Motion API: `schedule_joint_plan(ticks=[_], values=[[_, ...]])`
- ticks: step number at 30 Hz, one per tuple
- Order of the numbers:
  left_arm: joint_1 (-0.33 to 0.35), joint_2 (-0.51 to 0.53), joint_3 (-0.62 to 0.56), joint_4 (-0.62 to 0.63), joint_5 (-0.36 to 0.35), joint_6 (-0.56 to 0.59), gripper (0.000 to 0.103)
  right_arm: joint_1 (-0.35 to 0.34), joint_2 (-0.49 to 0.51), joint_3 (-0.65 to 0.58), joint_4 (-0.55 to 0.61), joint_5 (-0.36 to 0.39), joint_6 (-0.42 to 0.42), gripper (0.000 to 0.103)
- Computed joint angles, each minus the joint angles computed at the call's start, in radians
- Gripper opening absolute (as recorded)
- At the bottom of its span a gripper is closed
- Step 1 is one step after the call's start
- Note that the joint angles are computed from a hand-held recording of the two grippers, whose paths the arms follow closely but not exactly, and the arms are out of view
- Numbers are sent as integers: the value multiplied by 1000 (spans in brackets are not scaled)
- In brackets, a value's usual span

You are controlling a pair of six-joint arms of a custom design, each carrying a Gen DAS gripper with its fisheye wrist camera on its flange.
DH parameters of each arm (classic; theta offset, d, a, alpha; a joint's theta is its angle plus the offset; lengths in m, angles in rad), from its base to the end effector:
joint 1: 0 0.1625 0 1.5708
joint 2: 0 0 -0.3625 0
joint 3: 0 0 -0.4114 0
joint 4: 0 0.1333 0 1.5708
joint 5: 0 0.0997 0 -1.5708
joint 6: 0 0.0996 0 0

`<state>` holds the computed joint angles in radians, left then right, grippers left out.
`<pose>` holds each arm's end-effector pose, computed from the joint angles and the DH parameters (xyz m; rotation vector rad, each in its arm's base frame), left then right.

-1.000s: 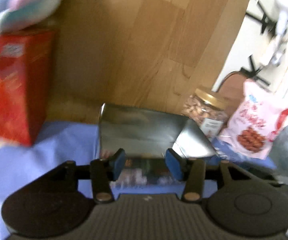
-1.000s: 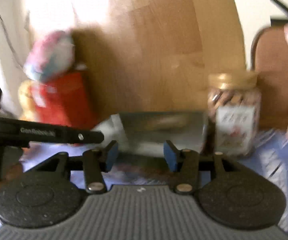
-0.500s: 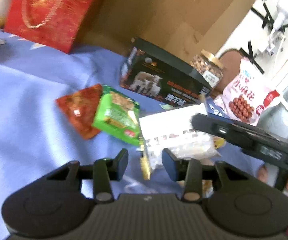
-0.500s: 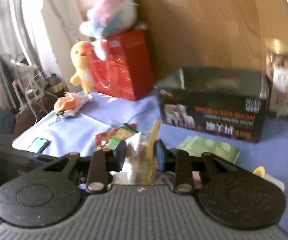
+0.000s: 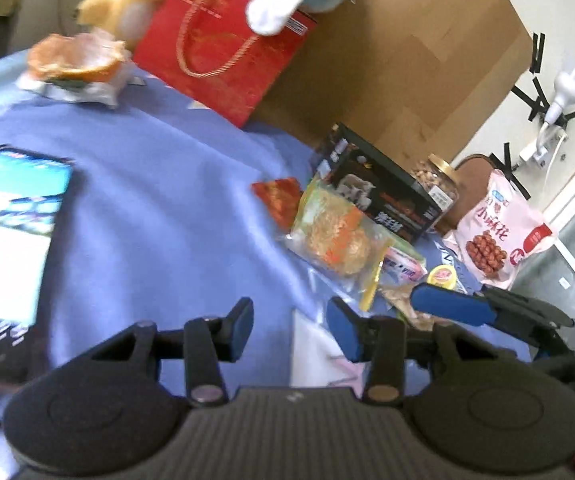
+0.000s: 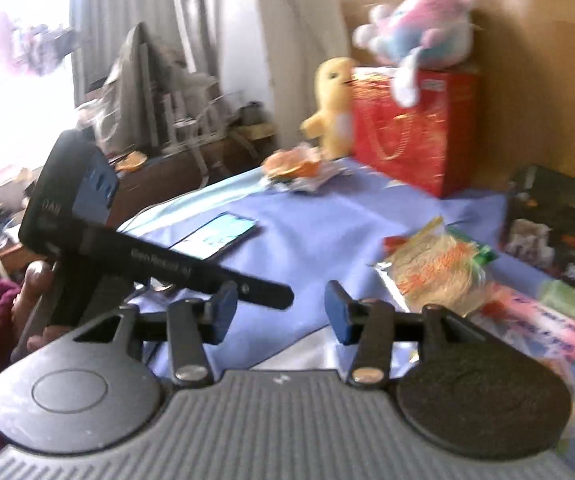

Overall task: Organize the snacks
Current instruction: 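Grasp the round pastry in the clear bag with the left tool, then lift the pastry into the black tin and open the left tool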

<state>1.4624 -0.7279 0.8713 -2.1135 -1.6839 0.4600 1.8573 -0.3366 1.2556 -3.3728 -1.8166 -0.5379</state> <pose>0.0339 -0.8166 0.2925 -0.8846 -2.9044 0.6349 0.3108 -0.6691 -0.0291 0.8884 -2.4046 1.1603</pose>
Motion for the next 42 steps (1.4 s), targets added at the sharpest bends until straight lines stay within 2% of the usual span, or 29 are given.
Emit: schedule_joint_plan(ticks=[3,5,8,11,15,19,21,25,29,32,34,36,37,40,42], values=[[7,-32,42,-10,-15,19,42,-4,5,-8,-21,-11,17,54],[5,-47,66,-18,-25,45,42,-11,5,-17,-32,-29,59,55],[1,-61,94,-25,-43,73,45,-11,11,-14,-74,-75,116,62],[-9,-54,96,15,-56,98,45,-19,22,-33,-100,-125,148,62],[-24,-43,85,119,-59,159,45,-47,11,-41,-103,-152,255,62],[-52,-37,92,35,-20,212,47,-69,-1,-42,-89,-149,319,62],[-72,12,25,-6,29,149,51,-73,1,-48,-90,-143,324,62],[-103,119,-105,-77,159,70,52,-80,14,-81,-63,-126,307,62],[-113,222,-245,-27,208,43,52,-87,24,-112,5,-117,268,62],[-116,261,-293,2,220,40,52,-93,43,-157,76,-135,273,62],[-118,283,-318,27,224,37,52,-104,36,-156,125,-104,293,62],[-115,305,-353,66,204,37,51,-110,38,-166,181,-87,298,60],[-113,310,-366,97,187,41,47,-108,45,-169,165,-87,275,56],[-119,264,-278,51,187,58,45,-99,48,-175,169,-102,259,46],[-122,243,-247,52,178,44,43,-91,35,-153,161,-111,259,43]])
